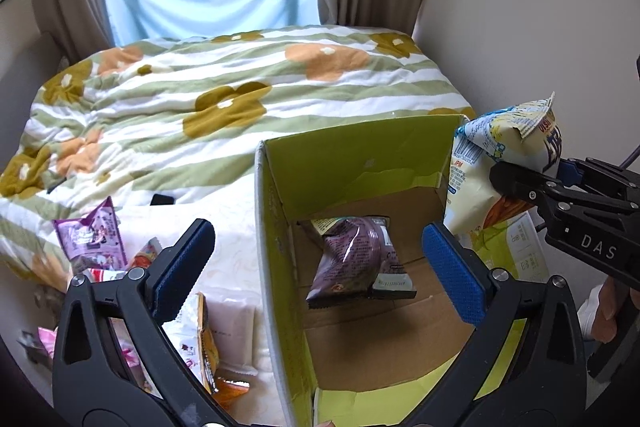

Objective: Organize snacks
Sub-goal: 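Carry both held bags over the cardboard box and release them inside, then withdraw both tools from the box back toward the snack pile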

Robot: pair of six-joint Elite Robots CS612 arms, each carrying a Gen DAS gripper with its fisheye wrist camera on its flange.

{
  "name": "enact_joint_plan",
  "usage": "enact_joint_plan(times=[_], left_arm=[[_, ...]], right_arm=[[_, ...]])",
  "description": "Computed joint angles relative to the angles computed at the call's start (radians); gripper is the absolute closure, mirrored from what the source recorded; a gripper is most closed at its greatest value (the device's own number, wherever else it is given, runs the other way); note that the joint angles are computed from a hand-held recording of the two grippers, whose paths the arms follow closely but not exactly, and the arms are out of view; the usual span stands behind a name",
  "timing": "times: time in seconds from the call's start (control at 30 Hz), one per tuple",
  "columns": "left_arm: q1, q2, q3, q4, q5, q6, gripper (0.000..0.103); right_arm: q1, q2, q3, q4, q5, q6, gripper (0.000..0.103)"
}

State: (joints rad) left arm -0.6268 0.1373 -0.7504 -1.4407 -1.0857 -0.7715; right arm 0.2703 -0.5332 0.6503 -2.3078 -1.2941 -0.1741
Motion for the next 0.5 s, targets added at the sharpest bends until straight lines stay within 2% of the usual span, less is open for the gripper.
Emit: enact_joint_plan(times=[0.17,0.23,0.3,0.33,0.37,0.4,0.43,0.5], left_arm=[[-0.008,0.006,-0.027,0.054,0.03,-0.006,0.001],[-0.011,0.01,-0.038,0.076,0.039,-0.01,0.001],[-0.014,0.013,-0.044,0.096,0.048,-0.017,0.001],[-0.015,0.015,-0.048,0.106,0.052,-0.023,0.001],[-0.016,0.016,-0.05,0.116,0.056,-0.033,0.001],[-0.016,0.016,-0.05,0.125,0.058,-0.043,0.001],[-0.016,0.017,-0.052,0.134,0.06,-0.055,0.001],[-0.016,0.02,-0.059,0.151,0.054,-0.082,0.001]], right_arm=[[0.006,0.048,-0.102,0.113,-0.008,-0.015,0.061],[0.01,0.081,-0.168,0.175,-0.019,-0.033,0.061],[0.014,0.136,-0.28,0.275,-0.036,-0.044,0.058],[0.016,0.167,-0.342,0.325,-0.045,-0.044,0.051],[0.017,0.199,-0.402,0.362,-0.058,-0.04,0.036],[0.018,0.216,-0.43,0.372,-0.067,-0.033,0.026],[0.017,0.22,-0.432,0.361,-0.066,-0.027,0.009],[0.012,0.181,-0.338,0.275,-0.045,-0.014,0.006]])
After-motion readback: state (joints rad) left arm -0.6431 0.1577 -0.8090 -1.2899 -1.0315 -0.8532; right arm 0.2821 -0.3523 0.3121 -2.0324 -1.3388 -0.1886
